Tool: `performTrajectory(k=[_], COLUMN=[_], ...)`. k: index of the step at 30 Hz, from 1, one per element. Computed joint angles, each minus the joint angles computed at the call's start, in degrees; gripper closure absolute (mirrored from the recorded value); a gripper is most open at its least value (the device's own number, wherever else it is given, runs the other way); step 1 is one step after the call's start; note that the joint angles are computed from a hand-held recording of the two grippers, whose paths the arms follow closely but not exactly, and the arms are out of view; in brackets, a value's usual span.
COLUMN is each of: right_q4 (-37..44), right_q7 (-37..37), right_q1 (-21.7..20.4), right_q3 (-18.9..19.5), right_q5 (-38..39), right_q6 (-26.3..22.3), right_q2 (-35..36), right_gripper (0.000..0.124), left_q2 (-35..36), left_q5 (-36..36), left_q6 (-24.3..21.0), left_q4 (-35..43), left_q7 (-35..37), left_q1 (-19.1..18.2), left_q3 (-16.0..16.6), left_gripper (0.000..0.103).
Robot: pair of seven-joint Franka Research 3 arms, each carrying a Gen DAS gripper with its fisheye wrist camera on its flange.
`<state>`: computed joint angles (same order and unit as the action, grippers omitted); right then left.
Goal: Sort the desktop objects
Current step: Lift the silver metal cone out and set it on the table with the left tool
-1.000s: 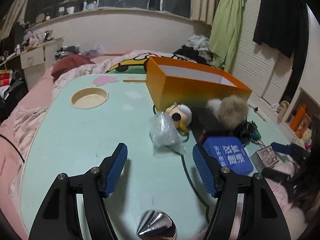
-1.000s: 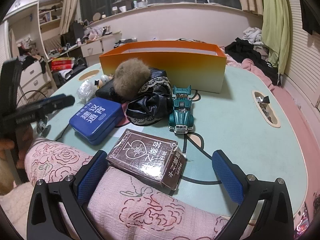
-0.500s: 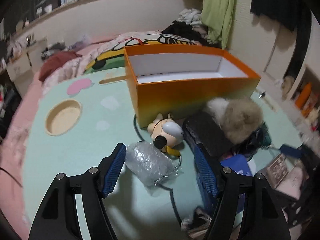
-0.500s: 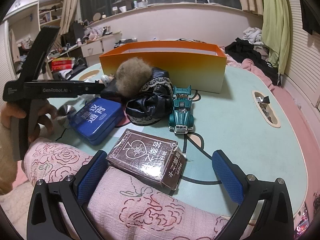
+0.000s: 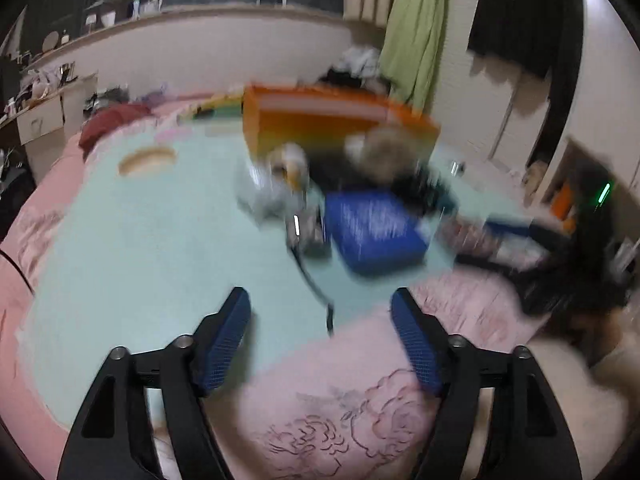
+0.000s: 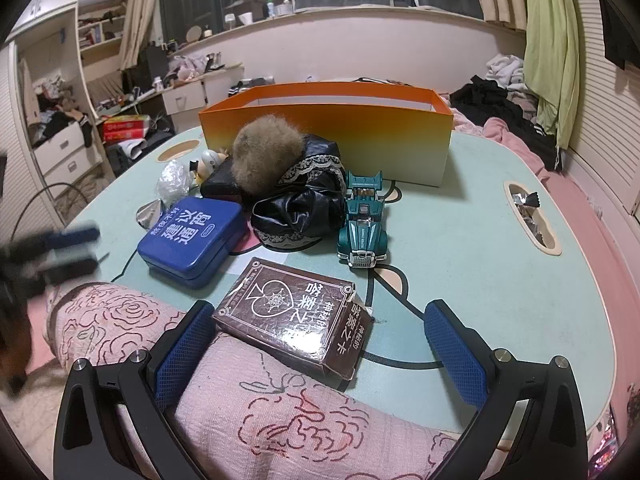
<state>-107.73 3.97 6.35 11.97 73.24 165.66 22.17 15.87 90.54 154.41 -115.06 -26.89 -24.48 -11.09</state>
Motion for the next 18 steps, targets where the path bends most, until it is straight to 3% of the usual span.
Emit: performTrajectory(k=[2, 9, 18], right_q4=[-0.1, -0.2, -0.2], right_q7=[-0.6, -0.8, -0.8], right_q1=[-0.1, 0.0, 0.1], right_q3=[0.1, 0.0, -0.1], right_q5=[0.6, 0.8, 0.9], right_q6=[0.1, 0.1, 0.0], right_q2=[-0.2, -0.1, -0.1], right_gripper=[0.021, 0.021, 0.021], left_q2=[1.6, 2.6, 1.8], left_q5=[2.3, 6.0, 3.9], left_q6=[-5.8, -6.1, -7.0], left_q4=[1.1, 1.1, 0.9], left_q7=[-2.1, -4.9, -2.9], left_q1=[-1.8, -1.8, -2.0], left_q3=[0.1, 0.3, -0.2], left_gripper=[0.017, 0.009, 0.007])
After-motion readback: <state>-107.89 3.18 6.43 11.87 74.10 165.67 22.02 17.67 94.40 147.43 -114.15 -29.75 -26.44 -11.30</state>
